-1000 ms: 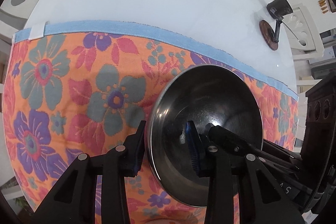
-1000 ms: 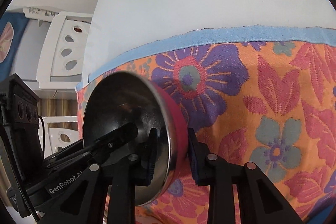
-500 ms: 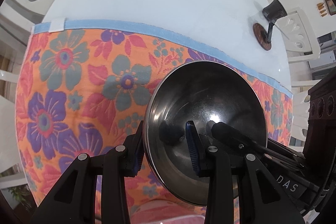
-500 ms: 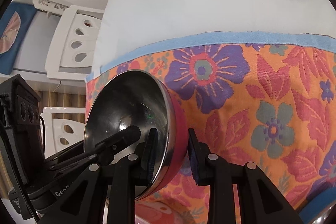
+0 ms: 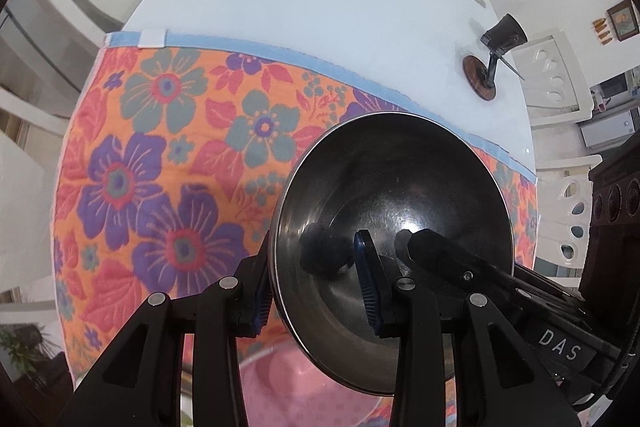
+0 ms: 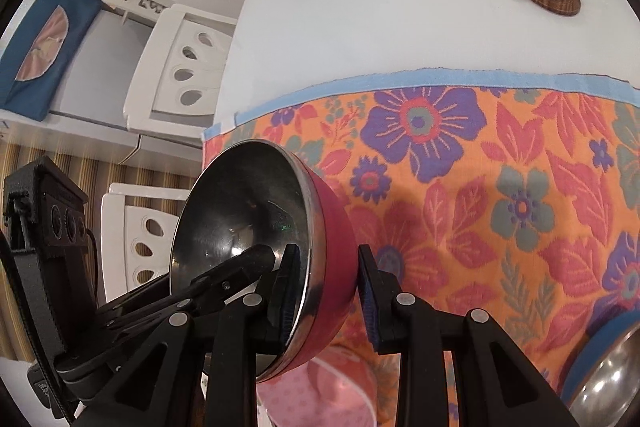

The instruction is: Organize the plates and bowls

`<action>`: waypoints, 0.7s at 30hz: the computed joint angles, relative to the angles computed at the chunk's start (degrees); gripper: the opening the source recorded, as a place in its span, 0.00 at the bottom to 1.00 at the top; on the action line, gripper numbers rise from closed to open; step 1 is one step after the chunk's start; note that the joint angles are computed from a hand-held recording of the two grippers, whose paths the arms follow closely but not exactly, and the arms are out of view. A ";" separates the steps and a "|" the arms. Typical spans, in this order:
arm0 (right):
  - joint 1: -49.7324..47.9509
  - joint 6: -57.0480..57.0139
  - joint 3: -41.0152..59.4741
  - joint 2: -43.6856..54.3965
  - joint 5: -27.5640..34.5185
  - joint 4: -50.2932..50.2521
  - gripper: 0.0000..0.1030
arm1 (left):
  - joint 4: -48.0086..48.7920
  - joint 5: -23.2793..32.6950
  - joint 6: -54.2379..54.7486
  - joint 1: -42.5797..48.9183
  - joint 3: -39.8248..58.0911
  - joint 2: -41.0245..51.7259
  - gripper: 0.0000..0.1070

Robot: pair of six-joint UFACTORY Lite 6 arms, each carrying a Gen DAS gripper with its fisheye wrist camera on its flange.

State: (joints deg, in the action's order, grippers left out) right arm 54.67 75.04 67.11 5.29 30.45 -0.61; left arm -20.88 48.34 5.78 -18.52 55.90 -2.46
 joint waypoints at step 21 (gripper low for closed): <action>14.30 16.61 3.23 0.86 3.46 -8.15 0.27 | 4.55 6.90 -4.97 1.01 -16.15 -24.61 0.32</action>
State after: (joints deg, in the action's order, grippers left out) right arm 68.97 91.65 70.33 6.15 33.91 -8.76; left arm -16.33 55.24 0.81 -17.51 39.75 -27.07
